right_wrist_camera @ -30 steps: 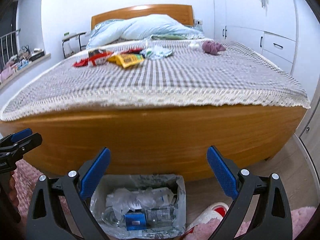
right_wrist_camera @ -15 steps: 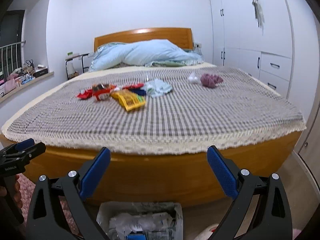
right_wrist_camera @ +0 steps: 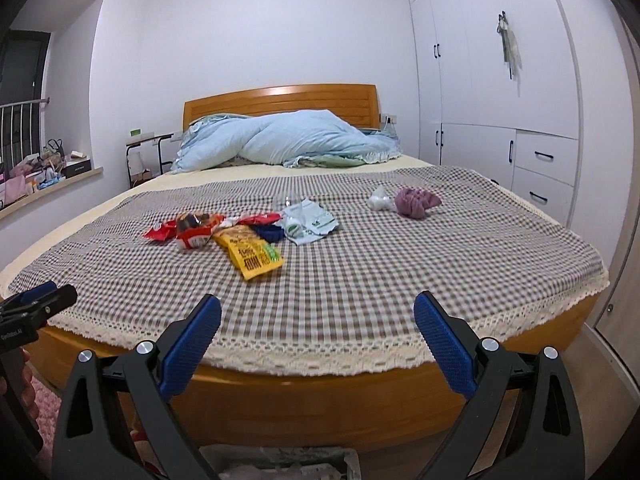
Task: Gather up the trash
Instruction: 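Move the left tool toward the red cookie snack packet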
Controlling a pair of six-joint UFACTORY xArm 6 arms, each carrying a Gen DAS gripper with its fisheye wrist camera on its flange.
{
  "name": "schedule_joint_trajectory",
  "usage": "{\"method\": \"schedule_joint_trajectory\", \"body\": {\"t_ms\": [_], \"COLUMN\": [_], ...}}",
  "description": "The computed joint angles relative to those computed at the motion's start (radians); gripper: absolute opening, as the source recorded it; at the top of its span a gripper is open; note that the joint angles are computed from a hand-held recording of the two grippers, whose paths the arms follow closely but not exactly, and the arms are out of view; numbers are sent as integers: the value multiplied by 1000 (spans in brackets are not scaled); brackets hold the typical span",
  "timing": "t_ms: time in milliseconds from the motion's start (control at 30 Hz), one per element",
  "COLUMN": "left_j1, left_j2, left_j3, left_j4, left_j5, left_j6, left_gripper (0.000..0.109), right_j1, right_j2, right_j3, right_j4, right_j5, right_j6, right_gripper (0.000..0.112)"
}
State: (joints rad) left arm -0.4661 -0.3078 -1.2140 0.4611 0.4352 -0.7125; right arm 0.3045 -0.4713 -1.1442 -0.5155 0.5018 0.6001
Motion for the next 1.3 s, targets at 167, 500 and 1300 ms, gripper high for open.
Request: {"method": "schedule_joint_trajectory", "body": {"t_ms": [167,500,1300], "left_j1": [18,46,99], "left_j2": [29,86,407], "left_j3": [-39,-91,-441], "left_j4": [-25,-78,-217], "left_j5": [-20,-70,37], "left_j6": [20,65,204], "left_gripper": [95,95,95], "right_j1": [0,8,-28], "right_j2": [32,105,340], "right_j3": [-35,-109,-276], "right_j4": [-31,-107,-190], "right_j5": [-9,-22,-79], "right_j6": [16,67,40], "right_gripper": [93,93,93]}}
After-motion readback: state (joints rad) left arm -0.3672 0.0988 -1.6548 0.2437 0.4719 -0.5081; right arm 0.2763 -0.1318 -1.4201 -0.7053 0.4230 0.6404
